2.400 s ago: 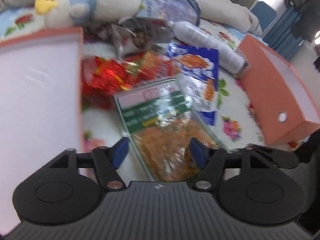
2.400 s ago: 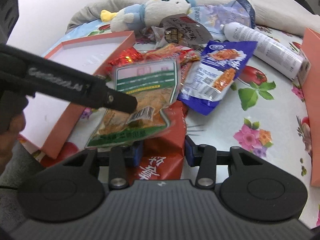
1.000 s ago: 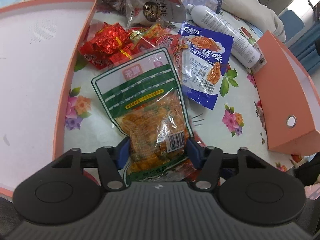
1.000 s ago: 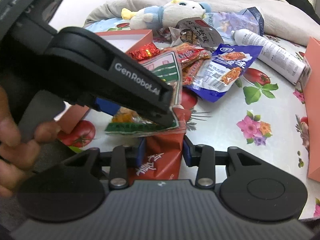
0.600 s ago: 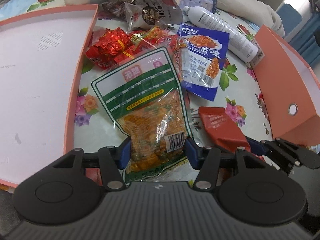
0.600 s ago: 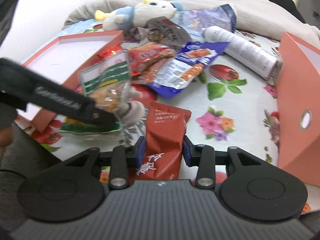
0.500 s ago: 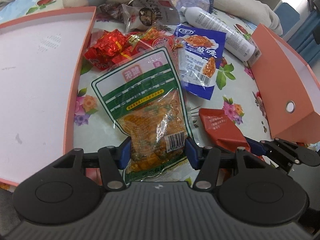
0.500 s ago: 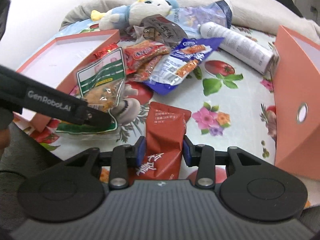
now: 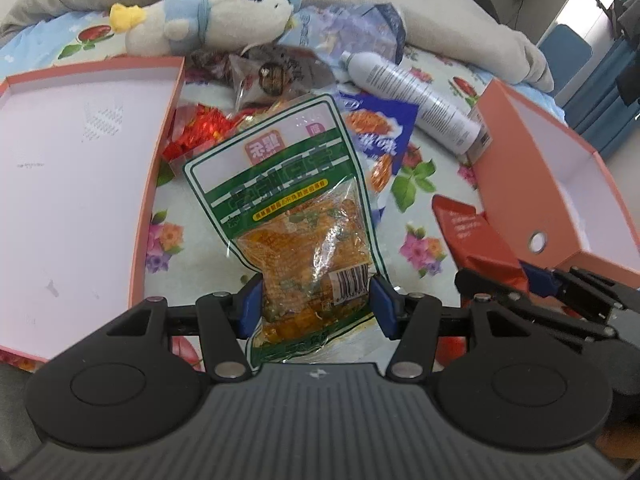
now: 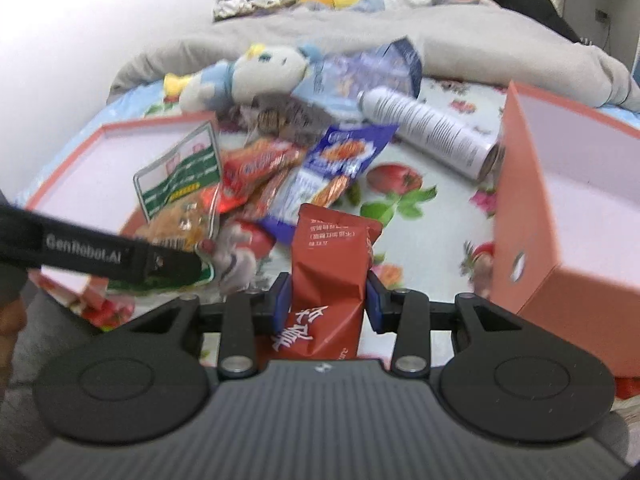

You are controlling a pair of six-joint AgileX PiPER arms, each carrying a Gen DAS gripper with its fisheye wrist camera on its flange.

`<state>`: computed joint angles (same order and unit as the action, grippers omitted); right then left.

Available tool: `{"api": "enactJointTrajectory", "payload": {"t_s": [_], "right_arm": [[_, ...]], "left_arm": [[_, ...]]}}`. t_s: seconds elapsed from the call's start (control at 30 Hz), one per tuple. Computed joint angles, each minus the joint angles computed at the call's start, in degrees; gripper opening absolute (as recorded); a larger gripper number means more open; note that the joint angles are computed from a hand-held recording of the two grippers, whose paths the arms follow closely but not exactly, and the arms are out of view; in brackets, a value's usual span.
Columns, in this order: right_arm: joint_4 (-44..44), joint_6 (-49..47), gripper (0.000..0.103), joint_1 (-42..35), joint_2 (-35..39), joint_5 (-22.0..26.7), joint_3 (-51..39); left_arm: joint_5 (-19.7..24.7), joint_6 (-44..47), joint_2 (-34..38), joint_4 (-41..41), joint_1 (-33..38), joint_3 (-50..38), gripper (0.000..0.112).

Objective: Organize snacks
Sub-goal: 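Carry both snacks into the pink box and open both tools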

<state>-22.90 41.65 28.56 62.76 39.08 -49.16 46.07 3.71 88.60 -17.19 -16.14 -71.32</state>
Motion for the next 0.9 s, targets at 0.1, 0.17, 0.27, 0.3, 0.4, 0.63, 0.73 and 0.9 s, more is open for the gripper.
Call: {"api": "enactJointTrajectory", "payload": {"t_s": [0.1,0.17,0.27,0.3,0.4,0.63,0.73,0.9], "right_arm": [[2.4,-3.7,0.041,-2.2,-1.1,1.4,-2.3],[4.5,-6.5,0.041,-3.9,-1.6,2.1,-4.0],[7.3,-10.5,0.041,-6.5,-1.8,2.9,-6.1],[7.8,-11.3,0.041,-7.1,-1.8,3.3,-6.8],[10.1,-14.4,0.041,-9.5,-2.1,4.1,-8.9],[15.2,-20.2,0.041,-16.0,-2.1,6.5,-14.9],[16.4,-21.7,0.041,-18.7,-1.8,7.1,-17.7],[19.6,-25.2,0.041,-24.0,-1.4,7.9,-22.3]], "left_arm": [[1.7,-2.5,-0.4,1.5,-1.1,-2.6,0.061],[2.9,-4.0,-0.3,2.2,-1.8,-4.7,0.061],[4.3,-6.0,0.4,3.6,-2.9,-7.9,0.061],[4.8,-6.5,0.7,4.0,-3.2,-9.0,0.061],[6.3,-8.5,1.9,5.5,-4.4,-12.9,0.061],[12.8,-10.9,5.5,4.7,-6.4,-25.9,0.061],[15.0,-11.4,7.2,6.8,-8.6,-32.2,0.061],[19.8,-12.6,12.6,7.3,-10.9,-45.9,0.061]]}}
